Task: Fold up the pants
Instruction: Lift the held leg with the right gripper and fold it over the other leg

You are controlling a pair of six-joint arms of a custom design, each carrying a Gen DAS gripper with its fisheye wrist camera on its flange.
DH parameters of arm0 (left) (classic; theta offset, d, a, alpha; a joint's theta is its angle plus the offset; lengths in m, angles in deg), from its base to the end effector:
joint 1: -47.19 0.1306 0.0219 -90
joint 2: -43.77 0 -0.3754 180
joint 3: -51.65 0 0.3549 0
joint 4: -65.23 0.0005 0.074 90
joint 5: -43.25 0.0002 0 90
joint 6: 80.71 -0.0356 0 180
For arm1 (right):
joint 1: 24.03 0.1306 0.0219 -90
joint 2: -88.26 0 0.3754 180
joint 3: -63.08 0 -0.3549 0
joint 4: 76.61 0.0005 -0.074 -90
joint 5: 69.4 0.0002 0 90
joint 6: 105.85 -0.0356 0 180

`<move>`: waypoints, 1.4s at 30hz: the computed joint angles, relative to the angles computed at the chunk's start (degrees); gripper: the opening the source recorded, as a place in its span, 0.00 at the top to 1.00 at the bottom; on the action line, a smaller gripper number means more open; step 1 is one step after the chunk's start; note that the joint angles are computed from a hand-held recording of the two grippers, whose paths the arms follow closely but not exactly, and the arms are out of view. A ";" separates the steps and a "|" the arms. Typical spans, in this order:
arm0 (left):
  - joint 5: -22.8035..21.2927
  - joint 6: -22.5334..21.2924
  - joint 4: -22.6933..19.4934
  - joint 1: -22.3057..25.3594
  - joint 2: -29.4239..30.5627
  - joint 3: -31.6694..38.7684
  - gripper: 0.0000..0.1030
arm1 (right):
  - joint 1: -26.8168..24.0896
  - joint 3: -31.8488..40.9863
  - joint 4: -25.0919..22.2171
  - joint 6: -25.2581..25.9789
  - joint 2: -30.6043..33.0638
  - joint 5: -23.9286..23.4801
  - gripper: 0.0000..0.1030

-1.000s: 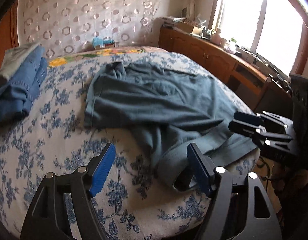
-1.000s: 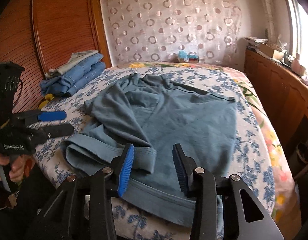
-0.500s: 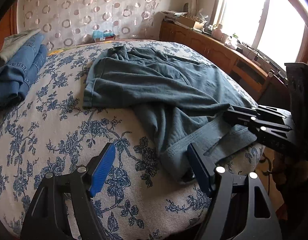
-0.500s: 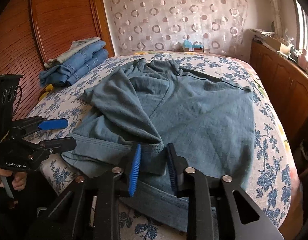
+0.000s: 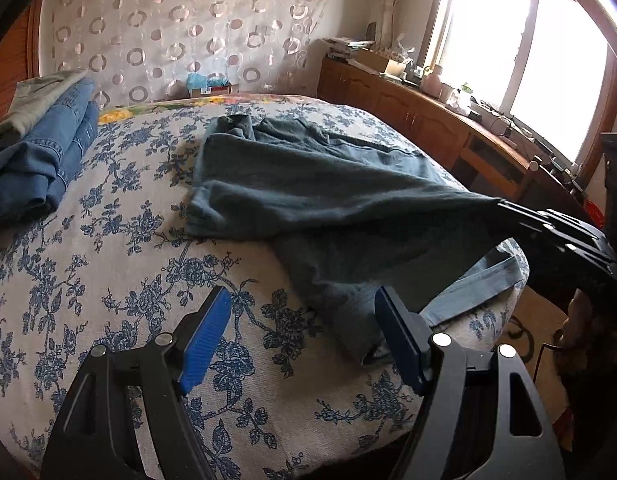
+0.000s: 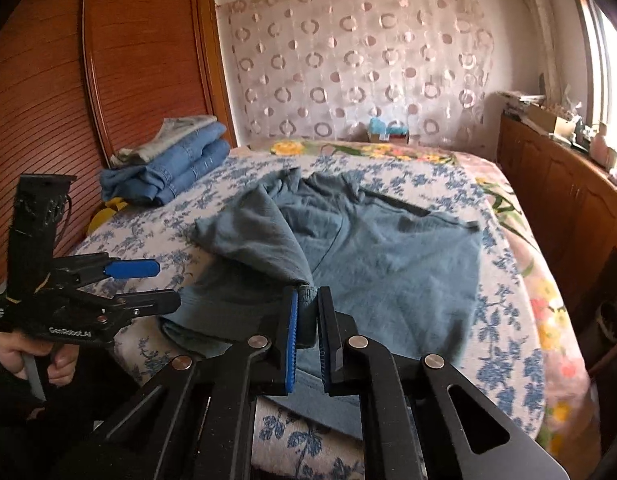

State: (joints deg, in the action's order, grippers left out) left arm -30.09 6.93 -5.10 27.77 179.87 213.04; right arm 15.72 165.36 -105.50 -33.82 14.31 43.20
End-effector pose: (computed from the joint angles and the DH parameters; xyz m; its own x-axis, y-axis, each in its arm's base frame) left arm 0.6467 -0.2394 0.4659 -0.6458 0.2695 -0.7144 0.5366 0.8258 -0.1736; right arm 0.4471 0.3534 0.4102 -0.5001 -0.0454 -0.8648 -0.1969 0.9784 0.0625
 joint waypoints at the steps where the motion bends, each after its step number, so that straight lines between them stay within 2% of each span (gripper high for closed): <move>1: 0.07 -0.01 0.03 -0.05 -0.03 0.03 0.27 | 0.14 -0.77 0.40 -0.13 -0.55 0.49 0.91; 4: -0.01 -0.10 0.45 -0.32 -0.45 -0.55 0.27 | 0.32 -2.60 0.85 -0.92 -1.99 1.41 0.91; 9: 0.08 -0.35 -1.33 -0.84 1.26 3.21 0.27 | 0.83 -4.84 1.36 -2.06 -3.81 2.84 0.91; 14: -0.09 -0.83 -1.70 -1.34 1.50 3.97 0.27 | 1.44 -6.56 1.59 -3.18 -5.23 4.17 0.91; 21: -0.03 -0.97 -1.95 -1.54 1.93 4.73 0.27 | 1.68 -8.56 0.48 -5.57 -6.50 5.35 0.91; 35: -0.49 -1.09 -2.05 -1.81 2.09 4.69 0.27 | 1.19 -11.36 -0.18 -9.04 -8.57 4.54 0.91; 42: -0.73 -0.96 -1.82 -1.82 1.99 4.44 0.27 | 0.55 -10.84 -2.28 -10.93 -7.93 2.78 0.91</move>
State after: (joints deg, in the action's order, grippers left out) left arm -30.82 5.97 -6.91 25.95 181.86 217.47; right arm 16.27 154.51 -107.77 -44.75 6.39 45.98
